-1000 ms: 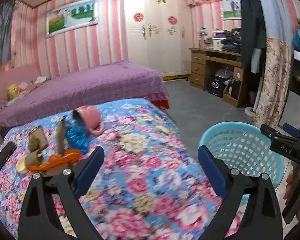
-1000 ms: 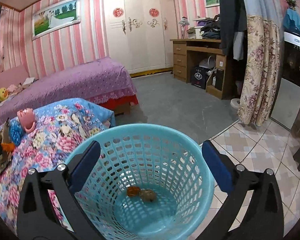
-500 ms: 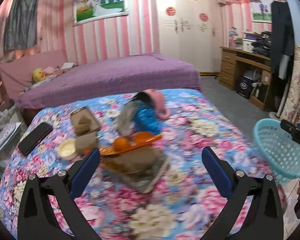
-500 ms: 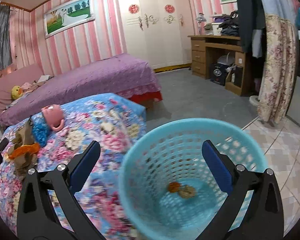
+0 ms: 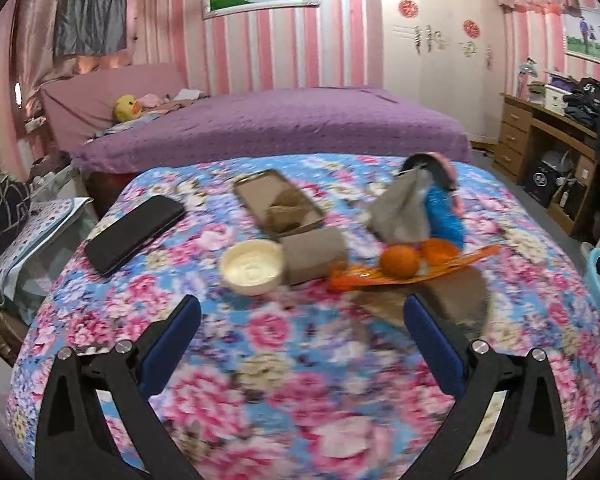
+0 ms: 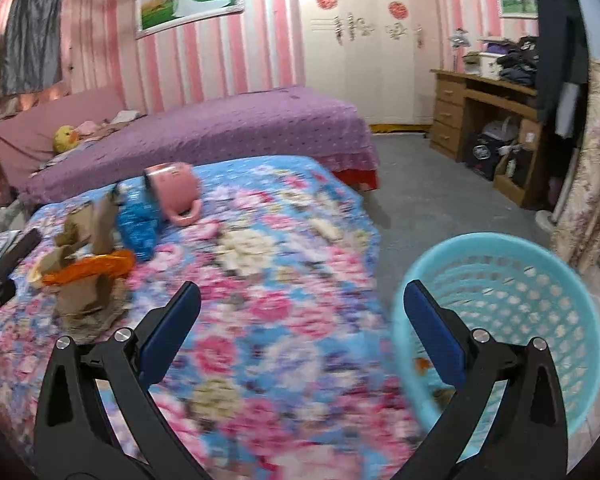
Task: Collect trash
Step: 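Move both tools back to the bed and grasp the brown paper tube with the right tool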
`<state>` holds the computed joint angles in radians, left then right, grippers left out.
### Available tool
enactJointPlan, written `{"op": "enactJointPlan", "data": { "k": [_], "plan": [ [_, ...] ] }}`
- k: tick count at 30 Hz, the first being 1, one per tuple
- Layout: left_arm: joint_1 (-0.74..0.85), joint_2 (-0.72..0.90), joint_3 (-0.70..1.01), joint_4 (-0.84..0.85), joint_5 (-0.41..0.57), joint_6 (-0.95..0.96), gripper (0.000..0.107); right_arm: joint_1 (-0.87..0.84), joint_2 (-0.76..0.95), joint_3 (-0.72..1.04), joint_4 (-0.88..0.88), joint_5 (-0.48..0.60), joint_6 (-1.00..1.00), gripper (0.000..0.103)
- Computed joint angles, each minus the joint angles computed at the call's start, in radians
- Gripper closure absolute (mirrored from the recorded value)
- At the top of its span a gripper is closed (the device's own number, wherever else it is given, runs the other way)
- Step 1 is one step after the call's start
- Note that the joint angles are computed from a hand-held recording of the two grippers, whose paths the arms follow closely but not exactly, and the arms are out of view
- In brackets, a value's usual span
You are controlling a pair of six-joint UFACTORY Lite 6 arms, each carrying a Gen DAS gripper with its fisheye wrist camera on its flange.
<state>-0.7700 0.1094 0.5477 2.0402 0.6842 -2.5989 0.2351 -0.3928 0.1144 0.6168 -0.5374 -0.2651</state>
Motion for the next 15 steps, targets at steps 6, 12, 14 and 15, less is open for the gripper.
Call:
{"op": "enactJointPlan", "data": {
  "k": [6, 12, 14, 15],
  "plan": [
    [0.131, 0.005, -0.023, 0.135, -0.064, -0.080, 0.008, 0.246, 0.222, 0.135, 0.179, -0.102, -0.070, 0.004],
    [0.217, -0.037, -0.058, 0.299, -0.123, -0.205, 0.008, 0.356, 0.426, 0.300, 0.181, -0.081, -0.052, 0.004],
    [0.251, -0.048, -0.062, 0.335, -0.145, -0.236, 0.008, 0.396, 0.488, 0.363, 0.180, -0.062, -0.053, 0.004],
    [0.267, -0.051, -0.065, 0.356, -0.153, -0.254, 0.008, 0.422, 0.518, 0.393, 0.204, -0.064, -0.079, 0.005]
  ]
}}
